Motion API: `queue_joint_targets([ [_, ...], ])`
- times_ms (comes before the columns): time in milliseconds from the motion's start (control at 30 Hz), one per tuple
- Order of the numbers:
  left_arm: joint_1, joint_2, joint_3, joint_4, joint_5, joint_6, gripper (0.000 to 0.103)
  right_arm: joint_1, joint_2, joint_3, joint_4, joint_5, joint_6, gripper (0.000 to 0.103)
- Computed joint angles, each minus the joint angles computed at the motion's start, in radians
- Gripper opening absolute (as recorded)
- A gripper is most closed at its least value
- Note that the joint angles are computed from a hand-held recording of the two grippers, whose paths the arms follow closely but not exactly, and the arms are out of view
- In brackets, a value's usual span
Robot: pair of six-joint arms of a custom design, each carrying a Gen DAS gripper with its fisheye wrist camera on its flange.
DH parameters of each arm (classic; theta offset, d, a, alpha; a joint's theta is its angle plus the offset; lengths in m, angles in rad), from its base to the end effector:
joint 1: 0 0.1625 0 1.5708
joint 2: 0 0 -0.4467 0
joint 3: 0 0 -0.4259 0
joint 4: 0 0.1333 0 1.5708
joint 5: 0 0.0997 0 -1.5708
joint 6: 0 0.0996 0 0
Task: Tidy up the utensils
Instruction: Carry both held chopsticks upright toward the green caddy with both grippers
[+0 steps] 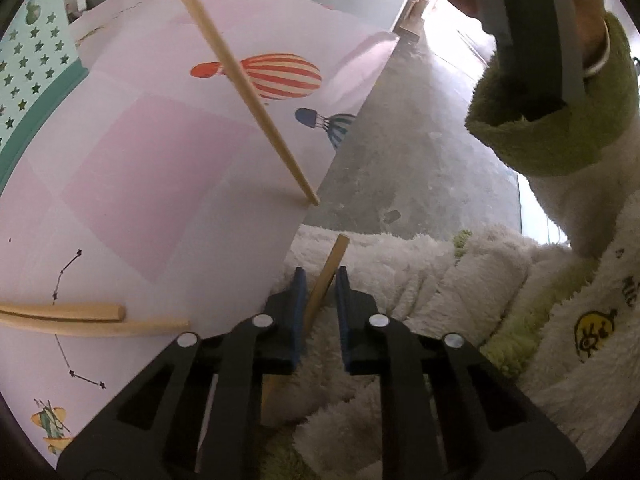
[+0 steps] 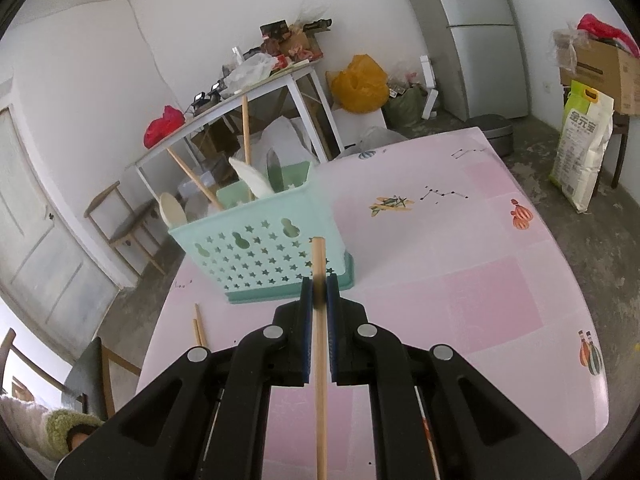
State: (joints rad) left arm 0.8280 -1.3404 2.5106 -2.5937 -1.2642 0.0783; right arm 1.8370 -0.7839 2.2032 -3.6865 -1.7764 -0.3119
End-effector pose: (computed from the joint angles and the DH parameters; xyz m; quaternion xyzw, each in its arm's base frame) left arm -0.1183 -0.3703 0.0967 0.4037 0.8992 0.0191 0.1677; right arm 0.2457 -0.4716 0.0460 0.2330 -0.9062 0.3371 0.1042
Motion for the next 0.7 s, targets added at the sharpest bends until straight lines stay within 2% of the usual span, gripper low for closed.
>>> queue_joint_targets([
  [233, 0.038, -0.112, 0.008, 0.020, -0.099, -0.050, 0.012, -0.003, -0.005, -0.004, -0.013, 0.013, -0.017, 0.007],
  [400, 0.059, -0.291, 0.003, 0.036, -0.157, -0.116, 0.012, -0.009, -0.006, -0.010, -0.014, 0.030, -0.022, 0.007],
  [500, 0.089, -0.404, -0.012, -0.008, -0.201, -0.160, 0.012, -0.013, -0.006, -0.015, -0.007, 0.046, -0.019, 0.007],
  [600, 0.106, -0.481, -0.038, -0.084, -0.214, -0.198, 0.005, -0.011, -0.002, -0.021, 0.001, 0.051, -0.021, 0.007],
  [700, 0.088, -0.527, -0.065, -0.178, -0.153, -0.227, 0.004, -0.005, 0.003, -0.030, 0.007, 0.051, -0.025, 0.007],
])
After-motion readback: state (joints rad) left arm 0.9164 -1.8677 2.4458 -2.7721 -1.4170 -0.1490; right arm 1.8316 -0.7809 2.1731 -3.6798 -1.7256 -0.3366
